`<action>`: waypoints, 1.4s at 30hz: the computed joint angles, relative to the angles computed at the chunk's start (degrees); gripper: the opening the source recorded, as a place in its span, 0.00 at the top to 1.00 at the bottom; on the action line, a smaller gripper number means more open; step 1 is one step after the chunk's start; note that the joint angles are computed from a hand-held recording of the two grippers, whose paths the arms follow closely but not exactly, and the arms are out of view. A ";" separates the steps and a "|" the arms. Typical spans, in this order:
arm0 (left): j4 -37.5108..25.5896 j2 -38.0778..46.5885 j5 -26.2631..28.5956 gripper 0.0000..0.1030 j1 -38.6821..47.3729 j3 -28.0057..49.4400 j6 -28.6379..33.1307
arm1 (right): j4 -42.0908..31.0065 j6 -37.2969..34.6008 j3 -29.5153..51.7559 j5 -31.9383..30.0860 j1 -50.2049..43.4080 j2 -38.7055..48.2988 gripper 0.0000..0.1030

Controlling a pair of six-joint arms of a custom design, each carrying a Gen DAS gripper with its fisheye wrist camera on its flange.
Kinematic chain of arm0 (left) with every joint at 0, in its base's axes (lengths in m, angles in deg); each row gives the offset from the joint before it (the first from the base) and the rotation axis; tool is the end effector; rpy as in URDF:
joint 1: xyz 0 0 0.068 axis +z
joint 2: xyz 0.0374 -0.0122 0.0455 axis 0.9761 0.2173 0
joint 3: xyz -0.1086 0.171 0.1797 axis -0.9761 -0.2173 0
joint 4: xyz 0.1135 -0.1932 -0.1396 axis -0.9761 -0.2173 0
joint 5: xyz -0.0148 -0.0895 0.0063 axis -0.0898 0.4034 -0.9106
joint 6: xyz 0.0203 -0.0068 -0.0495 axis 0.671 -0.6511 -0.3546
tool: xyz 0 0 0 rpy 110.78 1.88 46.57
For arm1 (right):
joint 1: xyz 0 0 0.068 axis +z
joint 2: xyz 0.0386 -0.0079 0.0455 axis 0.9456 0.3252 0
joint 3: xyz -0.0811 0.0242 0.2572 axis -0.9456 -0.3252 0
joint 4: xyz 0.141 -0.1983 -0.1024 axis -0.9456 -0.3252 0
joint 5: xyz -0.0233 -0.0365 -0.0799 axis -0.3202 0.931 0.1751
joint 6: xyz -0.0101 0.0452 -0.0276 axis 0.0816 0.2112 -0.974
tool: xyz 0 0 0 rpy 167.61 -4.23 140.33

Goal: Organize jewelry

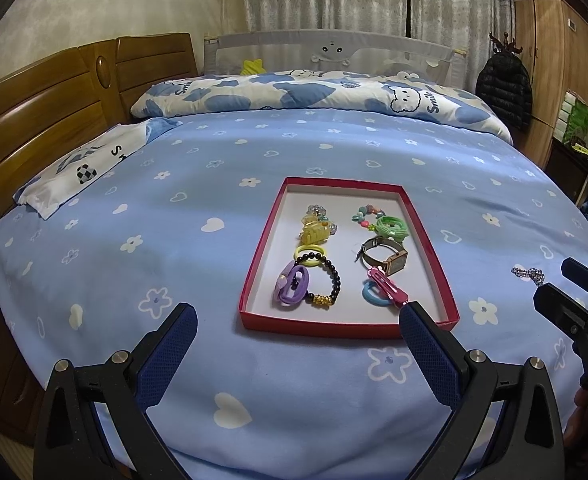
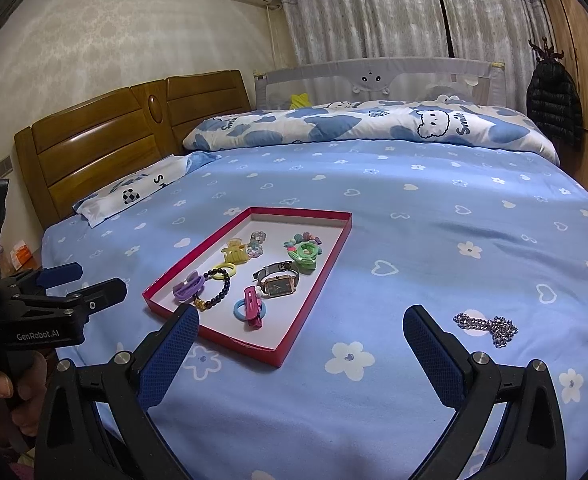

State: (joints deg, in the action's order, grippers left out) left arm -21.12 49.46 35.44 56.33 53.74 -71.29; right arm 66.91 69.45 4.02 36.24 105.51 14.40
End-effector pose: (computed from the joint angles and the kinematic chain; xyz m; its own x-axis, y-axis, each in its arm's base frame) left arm 0.3144 -0.1245 0.1796 -0.5879 0.2938 -0.7537 0.4523 0.8918 -0.0051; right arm 0.2763 0.1696 0.1595 -0.5845 0.2562 -0.7699 0.1733 0.9664 0.1900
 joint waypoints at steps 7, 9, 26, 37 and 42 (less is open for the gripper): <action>0.17 -0.14 0.06 0.01 0.03 -0.19 -0.13 | 0.10 -0.01 0.17 0.17 0.19 0.18 0.00; 0.17 -0.18 0.04 0.01 0.03 -0.18 -0.13 | 0.15 0.02 0.20 0.29 0.38 0.22 0.00; 0.08 -0.48 0.57 0.01 0.24 -0.30 0.59 | 0.20 -0.18 0.88 0.47 0.57 0.59 0.00; 0.58 -0.39 0.89 0.01 0.43 -0.42 0.79 | -0.20 -0.49 1.02 0.42 0.40 -0.26 0.00; 1.05 -0.20 0.86 0.01 0.46 -0.52 1.12 | -0.52 -0.66 1.16 0.36 0.20 -0.69 0.00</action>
